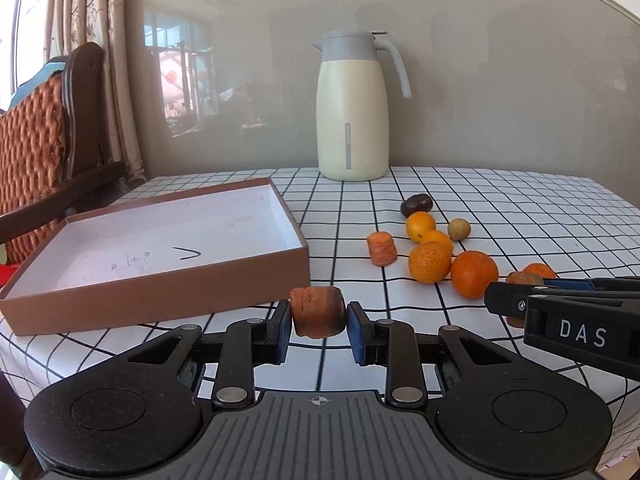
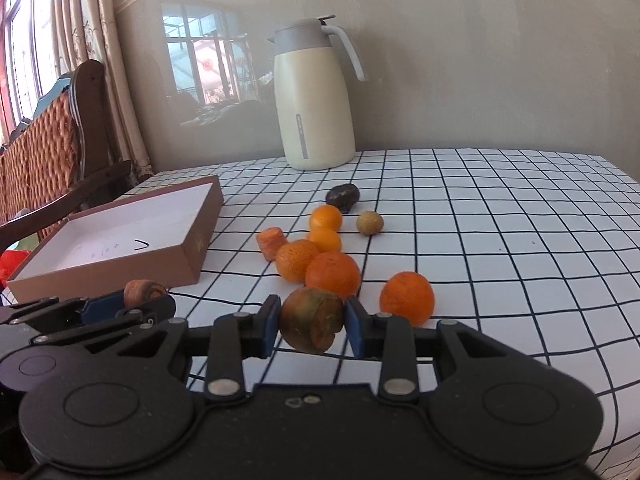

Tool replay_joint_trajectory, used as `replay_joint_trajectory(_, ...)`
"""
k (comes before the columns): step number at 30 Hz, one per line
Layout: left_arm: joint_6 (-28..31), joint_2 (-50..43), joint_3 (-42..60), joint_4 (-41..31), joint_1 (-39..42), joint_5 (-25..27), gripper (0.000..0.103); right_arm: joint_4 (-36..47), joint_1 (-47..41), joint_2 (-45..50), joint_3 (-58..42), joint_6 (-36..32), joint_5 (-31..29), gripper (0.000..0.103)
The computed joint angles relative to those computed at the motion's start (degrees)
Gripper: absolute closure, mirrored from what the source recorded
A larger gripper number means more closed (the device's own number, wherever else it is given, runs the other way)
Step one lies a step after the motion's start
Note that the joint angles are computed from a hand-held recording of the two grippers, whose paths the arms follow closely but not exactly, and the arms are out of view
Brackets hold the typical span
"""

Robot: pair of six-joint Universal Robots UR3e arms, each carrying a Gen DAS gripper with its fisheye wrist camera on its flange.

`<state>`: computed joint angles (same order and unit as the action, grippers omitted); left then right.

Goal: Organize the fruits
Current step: 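Carry both held pieces over the white box and open both tools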

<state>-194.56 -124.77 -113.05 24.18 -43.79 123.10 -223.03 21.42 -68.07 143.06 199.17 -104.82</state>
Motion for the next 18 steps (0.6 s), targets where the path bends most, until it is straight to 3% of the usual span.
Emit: replay_joint_trajectory(18,-1.87,15.4,-25.41,14.17,11.32,2.21,0.073,6.9,11.43,7.91,-21.43,-2.91,0.31,0.077)
